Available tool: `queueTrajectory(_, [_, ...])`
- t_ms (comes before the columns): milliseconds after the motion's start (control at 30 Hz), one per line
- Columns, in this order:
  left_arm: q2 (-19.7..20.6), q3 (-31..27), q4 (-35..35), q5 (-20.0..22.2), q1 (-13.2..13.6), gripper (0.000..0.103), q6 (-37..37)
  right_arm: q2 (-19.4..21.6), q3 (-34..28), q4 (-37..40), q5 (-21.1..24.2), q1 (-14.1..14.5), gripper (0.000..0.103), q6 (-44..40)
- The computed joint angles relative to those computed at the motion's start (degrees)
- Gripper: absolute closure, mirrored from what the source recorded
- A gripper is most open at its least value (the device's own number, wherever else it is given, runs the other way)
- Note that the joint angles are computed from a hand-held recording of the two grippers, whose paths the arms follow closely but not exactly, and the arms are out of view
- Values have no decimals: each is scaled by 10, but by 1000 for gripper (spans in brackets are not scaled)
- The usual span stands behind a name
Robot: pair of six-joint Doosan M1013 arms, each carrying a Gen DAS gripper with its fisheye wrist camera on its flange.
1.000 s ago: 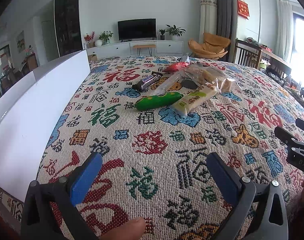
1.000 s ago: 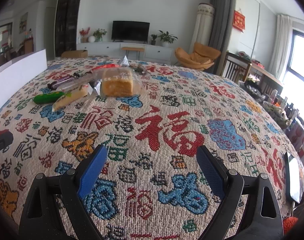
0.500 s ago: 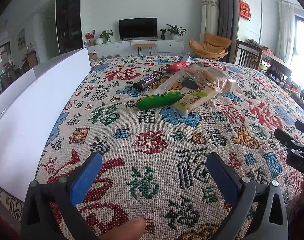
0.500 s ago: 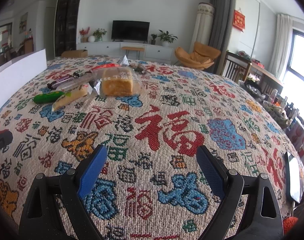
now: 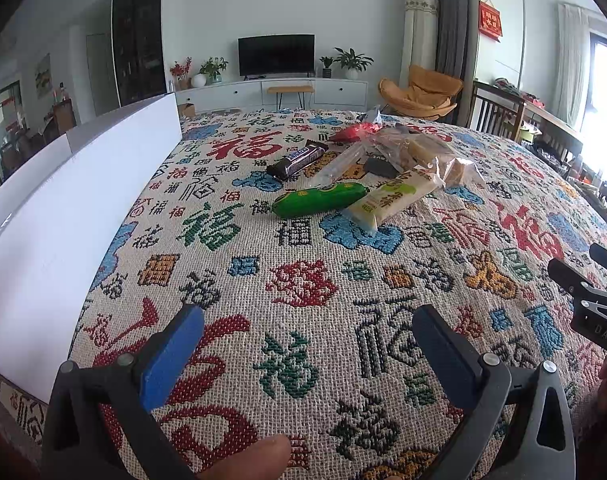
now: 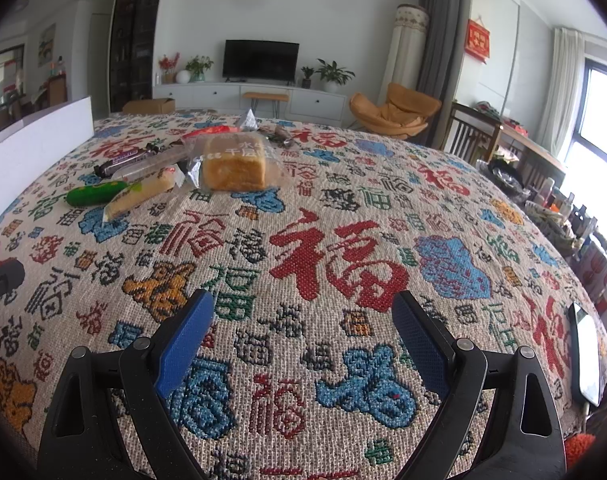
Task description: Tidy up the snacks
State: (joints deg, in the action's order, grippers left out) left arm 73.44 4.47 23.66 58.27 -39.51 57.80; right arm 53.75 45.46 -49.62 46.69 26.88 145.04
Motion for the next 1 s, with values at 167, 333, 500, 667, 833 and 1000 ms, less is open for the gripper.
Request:
queueTrajectory(167, [-1, 3, 0, -2, 0, 0, -1, 0, -1, 1, 1, 0, 10, 0])
queueTrajectory(333, [-2, 4, 0, -2, 0, 0, -1, 0, -1, 1, 0, 0, 10, -1])
queueTrajectory(500, [0, 0, -2, 0, 1, 0, 0, 1, -1, 4, 0, 0, 10, -1])
queueTrajectory(667, [2, -4, -4, 2, 1, 0, 1, 1, -1, 4, 0, 0, 10, -1])
queueTrajectory(833, [6, -11, -6, 6, 2, 0, 3, 2, -1, 5, 1, 0, 10, -1])
queueTrajectory(1000, [11, -21, -8, 11, 2, 0, 5, 3, -4, 11, 3, -1, 10, -6])
